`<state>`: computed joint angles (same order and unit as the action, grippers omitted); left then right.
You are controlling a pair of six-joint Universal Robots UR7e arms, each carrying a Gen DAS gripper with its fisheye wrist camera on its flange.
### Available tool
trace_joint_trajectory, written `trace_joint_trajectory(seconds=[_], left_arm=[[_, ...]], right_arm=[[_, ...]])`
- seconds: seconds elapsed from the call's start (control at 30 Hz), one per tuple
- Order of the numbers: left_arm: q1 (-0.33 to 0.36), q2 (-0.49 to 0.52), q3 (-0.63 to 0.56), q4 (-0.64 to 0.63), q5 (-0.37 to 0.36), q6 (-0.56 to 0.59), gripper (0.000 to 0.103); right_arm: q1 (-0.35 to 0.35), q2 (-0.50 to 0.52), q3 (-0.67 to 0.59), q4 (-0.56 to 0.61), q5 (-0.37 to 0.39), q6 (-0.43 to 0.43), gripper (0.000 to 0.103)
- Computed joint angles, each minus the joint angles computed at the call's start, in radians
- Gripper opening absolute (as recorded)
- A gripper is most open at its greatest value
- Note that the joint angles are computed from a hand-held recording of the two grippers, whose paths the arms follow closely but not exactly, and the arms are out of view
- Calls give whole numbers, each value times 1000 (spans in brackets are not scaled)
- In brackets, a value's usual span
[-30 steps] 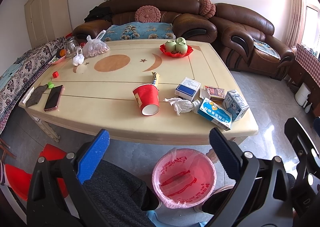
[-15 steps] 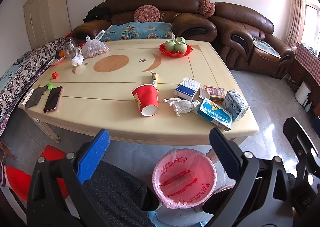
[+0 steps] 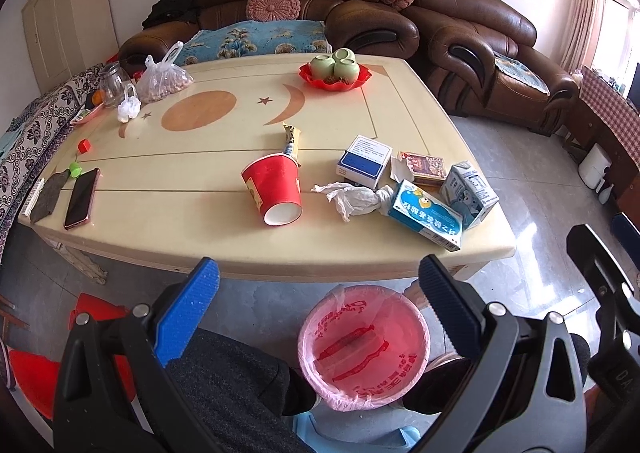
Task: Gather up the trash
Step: 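Grasp the red paper cup with the left tool while the right tool grasps the white milk carton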
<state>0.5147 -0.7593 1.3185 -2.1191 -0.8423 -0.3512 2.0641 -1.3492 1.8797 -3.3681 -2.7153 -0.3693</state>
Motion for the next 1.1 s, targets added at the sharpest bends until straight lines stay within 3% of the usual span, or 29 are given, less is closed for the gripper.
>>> trace_joint_trajectory(seconds=[0.2, 0.43, 1.1], left_arm=[[32, 25, -20, 7, -17, 34, 98], [88, 64, -90, 53, -100, 52, 98], [179, 277, -435, 260, -95, 11, 98]], right_arm=[[-53, -3, -4, -55, 30, -109, 97], [-141, -55, 6, 55, 104, -47, 97], [-315, -13, -107, 222, 215, -47, 97]])
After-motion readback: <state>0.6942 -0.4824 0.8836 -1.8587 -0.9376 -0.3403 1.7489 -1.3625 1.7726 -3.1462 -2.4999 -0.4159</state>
